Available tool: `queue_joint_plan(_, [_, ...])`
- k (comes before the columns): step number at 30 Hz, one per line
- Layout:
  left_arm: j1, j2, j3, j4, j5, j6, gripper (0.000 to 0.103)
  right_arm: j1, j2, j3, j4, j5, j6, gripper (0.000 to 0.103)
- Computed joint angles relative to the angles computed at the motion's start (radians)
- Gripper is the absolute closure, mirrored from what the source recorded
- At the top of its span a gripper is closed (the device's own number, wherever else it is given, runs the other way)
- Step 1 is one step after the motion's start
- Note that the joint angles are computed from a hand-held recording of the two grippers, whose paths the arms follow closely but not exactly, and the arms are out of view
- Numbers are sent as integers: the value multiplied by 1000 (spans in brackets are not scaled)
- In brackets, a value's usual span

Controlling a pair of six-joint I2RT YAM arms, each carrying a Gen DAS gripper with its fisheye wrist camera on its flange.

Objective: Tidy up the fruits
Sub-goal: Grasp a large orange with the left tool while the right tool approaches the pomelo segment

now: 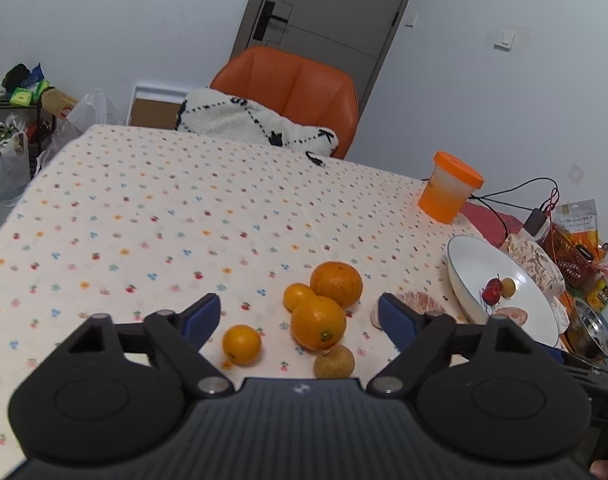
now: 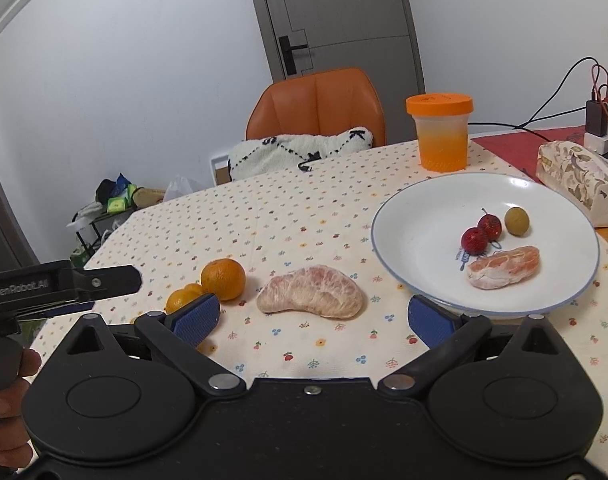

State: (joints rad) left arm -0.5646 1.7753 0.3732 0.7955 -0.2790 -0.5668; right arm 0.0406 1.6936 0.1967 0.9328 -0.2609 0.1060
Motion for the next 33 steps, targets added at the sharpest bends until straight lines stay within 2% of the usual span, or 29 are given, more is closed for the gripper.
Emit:
queue_joint_plan(5, [8,59,43,2,39,4,34,17,39,28,-10,15,8,2])
queue_joint_plan(15, [2,146,128,-17,71,31,41,43,108,70,-6,29,12,2])
queue_joint_plan(18, [5,165,152,-40,81,23,52,46,125,83,-12,30,13,2])
queue_joint_plan(19, [5,171,164,-61,74,21,63,48,130,86,-13,33,12,2])
queue_joint_plan(20, [9,174,170,-73,73,19,67,50,133,88,-14,38,12,2])
queue_joint_plan(27, [55,91,86,-11,86,14,67,64,149,109,-28,50,17,2])
queue_joint_plan(33, [106,37,43,-10,91,20,67,100,185,154,-42,83,27,2])
